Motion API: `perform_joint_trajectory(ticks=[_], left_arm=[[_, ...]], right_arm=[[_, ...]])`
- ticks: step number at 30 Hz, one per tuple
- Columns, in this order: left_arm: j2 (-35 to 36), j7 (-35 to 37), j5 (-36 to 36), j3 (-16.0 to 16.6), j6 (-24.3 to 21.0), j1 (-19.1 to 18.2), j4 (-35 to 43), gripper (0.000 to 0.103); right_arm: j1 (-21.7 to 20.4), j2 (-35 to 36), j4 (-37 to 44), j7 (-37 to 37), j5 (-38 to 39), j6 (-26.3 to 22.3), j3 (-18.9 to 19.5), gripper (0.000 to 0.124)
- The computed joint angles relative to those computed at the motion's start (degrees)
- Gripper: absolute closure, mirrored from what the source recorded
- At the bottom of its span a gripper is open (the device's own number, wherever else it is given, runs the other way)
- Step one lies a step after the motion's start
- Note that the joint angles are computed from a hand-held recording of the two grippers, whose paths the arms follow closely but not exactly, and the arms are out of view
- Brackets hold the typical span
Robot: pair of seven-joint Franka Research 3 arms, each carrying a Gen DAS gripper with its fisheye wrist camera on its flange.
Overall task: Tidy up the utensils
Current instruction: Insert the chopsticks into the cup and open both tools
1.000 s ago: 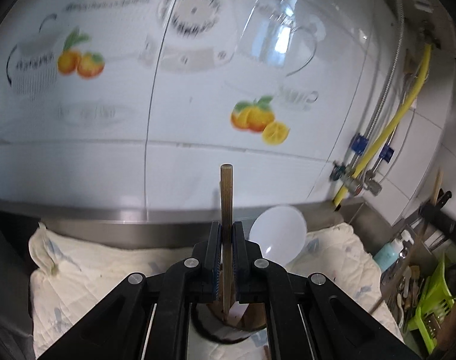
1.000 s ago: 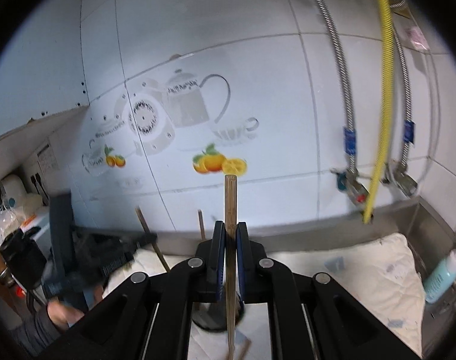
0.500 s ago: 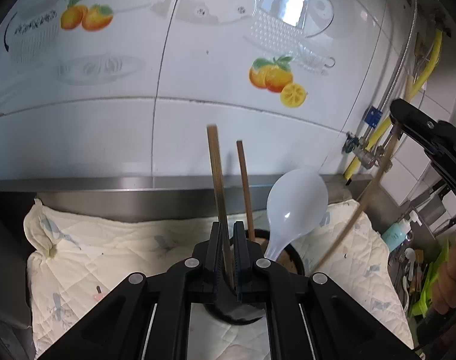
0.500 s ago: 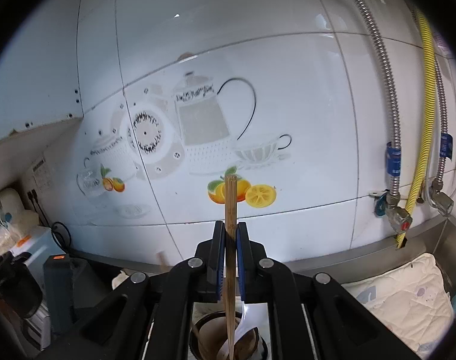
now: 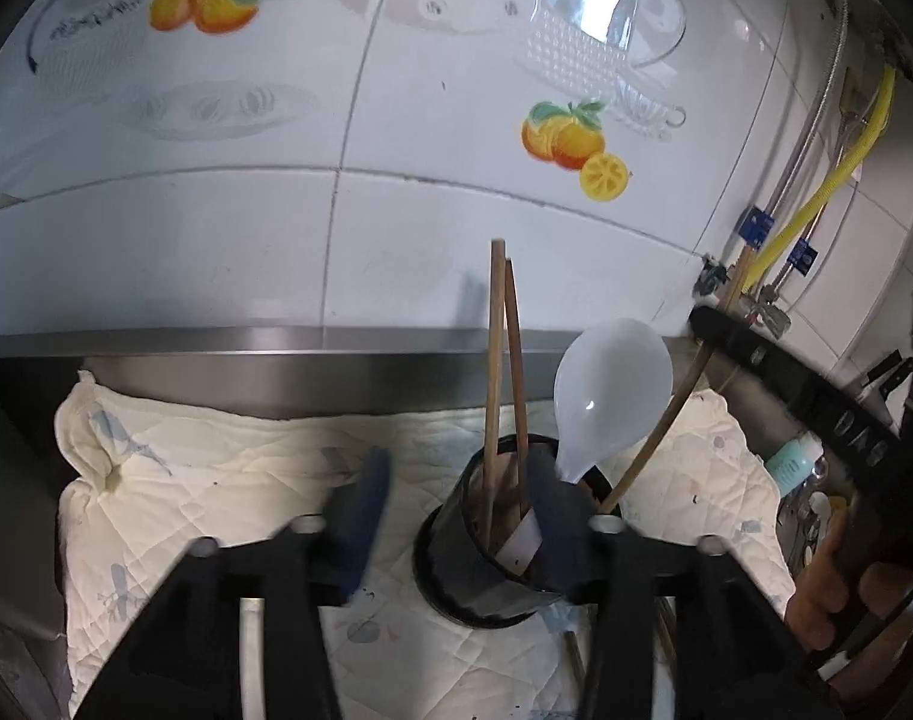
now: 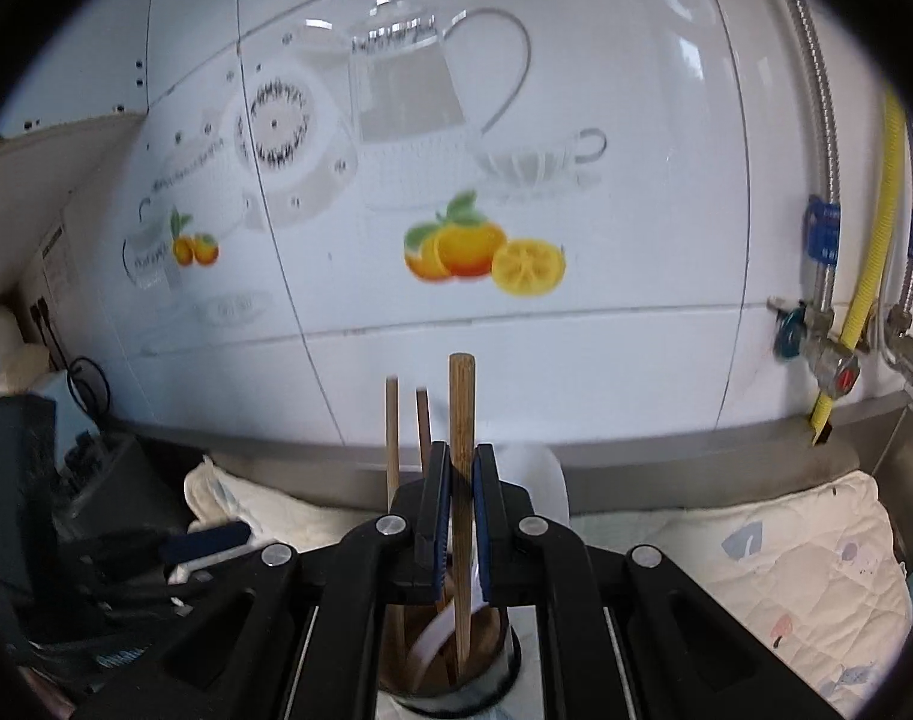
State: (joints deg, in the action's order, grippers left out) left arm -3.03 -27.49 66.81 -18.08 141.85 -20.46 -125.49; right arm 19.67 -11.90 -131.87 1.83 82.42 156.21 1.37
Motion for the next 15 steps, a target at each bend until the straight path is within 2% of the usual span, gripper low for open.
perform_joint_trajectory(ticks=[6, 9, 11, 15], left_arm=[[-0.9, 1.6, -1.9, -0.4, 0.3, -0.3, -0.2, 0.046], [-1.1, 1.8, -2.7, -0.9, -0.9, -0.7, 0.0, 0.042], [-1.3, 1.7, -3.1, -1.2, -1.5, -1.0, 0.0, 0.042], [-1.6, 2.6, -5.1, -2.0, -3.6, -1.9, 0.2, 0.041]], right_arm=[[-0.7, -0.4, -1.4, 4.2, -6.1, -0.8, -0.3, 0.113], [-0.8, -0.8, -2.0, 5.4, -7.9, -1.0, -0.7, 0.103], [-1.0, -1.7, -2.7, 5.5, -8.6, -2.1, -1.3, 0.085], [-1.2, -3.5, -4.3, 5.1, -9.6, -2.6, -2.0, 0.081]])
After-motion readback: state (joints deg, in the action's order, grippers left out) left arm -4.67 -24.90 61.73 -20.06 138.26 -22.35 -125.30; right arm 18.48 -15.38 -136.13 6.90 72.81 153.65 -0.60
